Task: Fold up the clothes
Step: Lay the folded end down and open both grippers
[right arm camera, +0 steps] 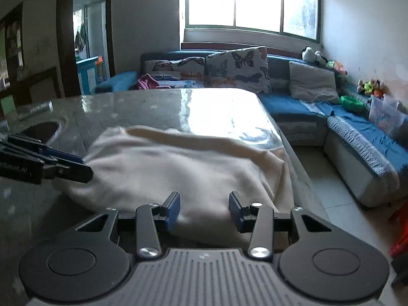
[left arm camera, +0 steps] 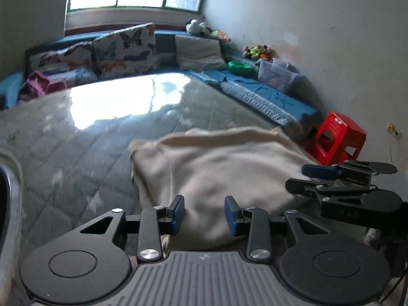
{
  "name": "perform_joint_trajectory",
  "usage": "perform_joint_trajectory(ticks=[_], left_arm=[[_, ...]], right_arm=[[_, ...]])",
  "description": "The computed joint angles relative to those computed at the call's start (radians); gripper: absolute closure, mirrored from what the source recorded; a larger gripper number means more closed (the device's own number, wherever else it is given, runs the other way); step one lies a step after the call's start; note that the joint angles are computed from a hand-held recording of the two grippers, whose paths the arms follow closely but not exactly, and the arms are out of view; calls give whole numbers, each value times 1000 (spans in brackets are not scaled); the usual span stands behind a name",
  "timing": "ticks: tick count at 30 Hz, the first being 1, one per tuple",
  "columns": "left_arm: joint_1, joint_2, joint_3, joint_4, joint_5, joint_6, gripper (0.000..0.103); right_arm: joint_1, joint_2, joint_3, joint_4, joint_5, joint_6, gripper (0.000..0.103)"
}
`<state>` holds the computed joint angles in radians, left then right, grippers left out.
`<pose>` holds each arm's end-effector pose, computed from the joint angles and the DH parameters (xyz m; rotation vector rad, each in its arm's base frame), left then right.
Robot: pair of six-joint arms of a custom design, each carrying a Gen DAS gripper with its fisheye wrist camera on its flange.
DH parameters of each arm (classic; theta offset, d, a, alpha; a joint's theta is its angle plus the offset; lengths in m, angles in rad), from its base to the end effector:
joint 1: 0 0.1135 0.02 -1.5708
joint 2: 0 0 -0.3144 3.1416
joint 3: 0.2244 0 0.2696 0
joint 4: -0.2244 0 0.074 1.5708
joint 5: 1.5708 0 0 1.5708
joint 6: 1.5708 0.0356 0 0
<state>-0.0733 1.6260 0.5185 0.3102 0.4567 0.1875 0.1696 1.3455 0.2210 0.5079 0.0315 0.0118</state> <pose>0.2806 -0.0363 0.1433 0.5160 2.2570 -0.4812 0.2040 0.0338 0.1454 -0.1547 2.1824 0.0681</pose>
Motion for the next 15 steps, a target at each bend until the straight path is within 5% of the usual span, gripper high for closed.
perform_joint_trajectory(ticks=[8, 15], left_arm=[[26, -6, -18, 17, -19, -5, 63], [92, -66, -35, -73, 22, -28, 51]], right_arm=[[40, 0, -32, 43, 62, 34, 53], [98, -100, -72, 12, 111, 93, 43]])
